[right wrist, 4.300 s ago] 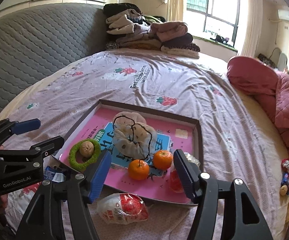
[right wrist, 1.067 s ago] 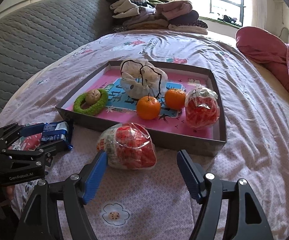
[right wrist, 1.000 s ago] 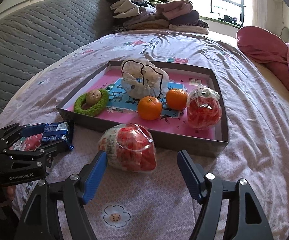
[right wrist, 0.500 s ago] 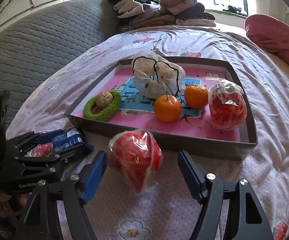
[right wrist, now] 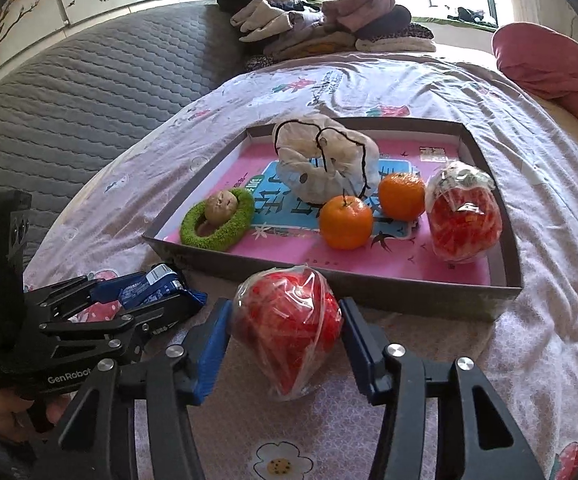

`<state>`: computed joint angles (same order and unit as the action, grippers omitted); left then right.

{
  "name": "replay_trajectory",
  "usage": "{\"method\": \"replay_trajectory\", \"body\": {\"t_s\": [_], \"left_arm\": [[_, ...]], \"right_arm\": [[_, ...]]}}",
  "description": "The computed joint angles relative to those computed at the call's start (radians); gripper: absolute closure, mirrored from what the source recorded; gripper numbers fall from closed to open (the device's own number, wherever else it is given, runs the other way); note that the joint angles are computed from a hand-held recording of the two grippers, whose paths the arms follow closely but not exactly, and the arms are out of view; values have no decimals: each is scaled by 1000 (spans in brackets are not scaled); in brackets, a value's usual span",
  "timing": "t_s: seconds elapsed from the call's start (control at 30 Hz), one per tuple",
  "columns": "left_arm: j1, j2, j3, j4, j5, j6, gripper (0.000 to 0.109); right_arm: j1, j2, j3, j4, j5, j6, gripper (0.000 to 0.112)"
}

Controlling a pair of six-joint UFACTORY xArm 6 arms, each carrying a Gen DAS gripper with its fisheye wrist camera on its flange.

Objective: Organize objects
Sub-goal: 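Close left tool on the blue snack packet while right tool grips the red egg toy, then carry the snack packet and red egg toy over the pink tray with both tools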

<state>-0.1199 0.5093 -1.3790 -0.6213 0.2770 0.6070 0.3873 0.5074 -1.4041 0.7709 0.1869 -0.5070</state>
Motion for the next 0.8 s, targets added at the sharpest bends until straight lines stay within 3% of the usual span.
{"method": "replay_trajectory", "body": {"t_s": [0.43, 0.8], "left_arm": [[-55, -92, 64, -121, -129, 129, 47], [-59, -92, 4, -101, -182, 122, 47]], "right_arm": [[11, -78, 42, 188, -91, -157, 59], [32, -142, 48, 286, -197, -298, 59]]}}
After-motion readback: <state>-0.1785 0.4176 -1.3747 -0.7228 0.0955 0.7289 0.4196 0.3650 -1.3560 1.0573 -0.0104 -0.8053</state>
